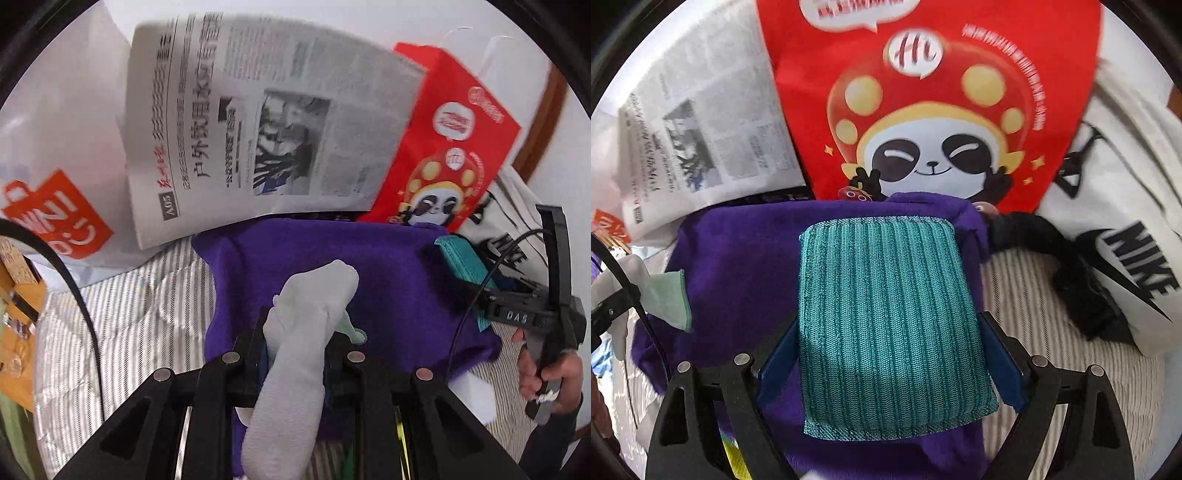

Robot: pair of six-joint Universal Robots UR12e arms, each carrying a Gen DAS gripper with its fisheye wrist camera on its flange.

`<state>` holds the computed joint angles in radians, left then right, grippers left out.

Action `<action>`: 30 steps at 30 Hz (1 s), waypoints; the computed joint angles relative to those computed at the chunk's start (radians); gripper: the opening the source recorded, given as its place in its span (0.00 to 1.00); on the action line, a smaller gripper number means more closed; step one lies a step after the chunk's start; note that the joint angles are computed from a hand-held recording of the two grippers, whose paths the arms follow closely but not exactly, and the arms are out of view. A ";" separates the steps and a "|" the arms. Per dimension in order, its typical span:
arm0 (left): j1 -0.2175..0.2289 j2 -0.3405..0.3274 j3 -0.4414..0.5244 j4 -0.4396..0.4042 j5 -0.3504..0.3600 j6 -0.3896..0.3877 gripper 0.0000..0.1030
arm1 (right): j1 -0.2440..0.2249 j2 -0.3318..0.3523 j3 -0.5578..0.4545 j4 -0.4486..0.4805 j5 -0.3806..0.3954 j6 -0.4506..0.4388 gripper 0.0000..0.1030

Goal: Organize soft objects
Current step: 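Carry the gloves and teal pad onto the purple towel and open both grippers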

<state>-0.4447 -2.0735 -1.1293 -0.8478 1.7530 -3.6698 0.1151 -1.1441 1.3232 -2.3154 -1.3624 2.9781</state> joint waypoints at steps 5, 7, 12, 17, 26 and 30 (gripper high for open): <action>0.018 -0.039 0.047 -0.032 -0.017 -0.002 0.20 | 0.020 0.051 -0.063 0.060 -0.047 -0.021 0.87; 0.021 -0.053 0.065 -0.047 -0.015 0.007 0.21 | 0.024 0.065 -0.077 0.079 -0.063 -0.022 0.87; 0.029 -0.086 0.105 -0.067 -0.028 0.019 0.21 | 0.032 0.074 -0.089 0.080 -0.084 -0.034 0.87; 0.026 -0.129 0.174 -0.156 0.025 0.022 0.22 | 0.040 0.077 -0.089 0.081 -0.095 -0.049 0.87; 0.024 -0.149 0.188 -0.200 0.025 0.021 0.23 | 0.030 0.087 -0.099 0.118 -0.064 -0.051 0.87; 0.024 -0.147 0.180 -0.199 0.023 0.032 0.28 | 0.027 0.089 -0.108 0.133 -0.057 -0.063 0.88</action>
